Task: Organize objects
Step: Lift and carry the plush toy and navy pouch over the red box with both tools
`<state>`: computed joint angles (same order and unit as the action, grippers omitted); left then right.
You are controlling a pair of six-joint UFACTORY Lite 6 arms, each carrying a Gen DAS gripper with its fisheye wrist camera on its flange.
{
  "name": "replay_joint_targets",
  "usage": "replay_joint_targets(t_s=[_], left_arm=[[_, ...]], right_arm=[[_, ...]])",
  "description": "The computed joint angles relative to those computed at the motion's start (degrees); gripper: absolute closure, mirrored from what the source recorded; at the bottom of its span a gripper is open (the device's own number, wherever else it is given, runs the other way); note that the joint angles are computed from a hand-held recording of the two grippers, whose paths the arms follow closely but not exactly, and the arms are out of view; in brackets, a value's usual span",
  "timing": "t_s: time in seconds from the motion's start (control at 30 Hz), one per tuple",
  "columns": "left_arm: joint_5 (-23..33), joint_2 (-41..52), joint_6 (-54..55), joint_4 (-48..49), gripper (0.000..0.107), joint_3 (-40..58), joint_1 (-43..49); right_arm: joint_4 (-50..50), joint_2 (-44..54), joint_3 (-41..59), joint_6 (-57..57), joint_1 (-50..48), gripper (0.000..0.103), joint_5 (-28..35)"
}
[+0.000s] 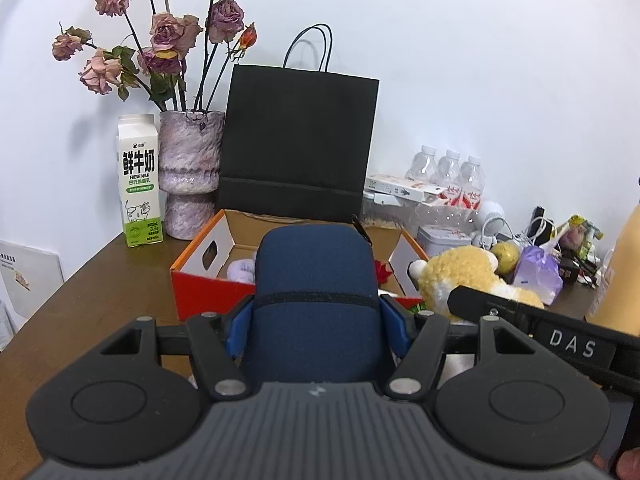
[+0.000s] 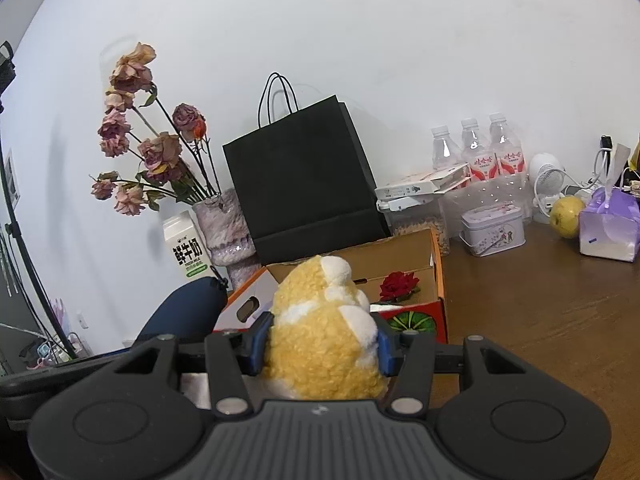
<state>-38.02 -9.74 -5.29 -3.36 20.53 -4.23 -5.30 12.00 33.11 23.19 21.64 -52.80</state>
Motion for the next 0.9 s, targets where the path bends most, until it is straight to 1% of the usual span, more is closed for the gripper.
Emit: replay_joint_targets(t_s=[0.1, 0.6, 0.9], left_arm=[[-0.2, 2.6, -1.5, 1.1, 0.041, 2.8, 0.7], [-0.5, 17.4, -2.0, -0.7, 0.041, 18.7, 1.6], [1.3, 24.6, -1.4, -2.7, 0.041, 27.6, 1.3]], right_arm=[[-0.1, 2.3, 3.2, 0.4, -0.2, 0.054, 0.5], [-1.7, 14.5, 20.5, 2.9, -2.3, 0.054, 3.4], [-3.7, 21.6, 31.0, 5.4, -4.0, 0.054, 5.8]])
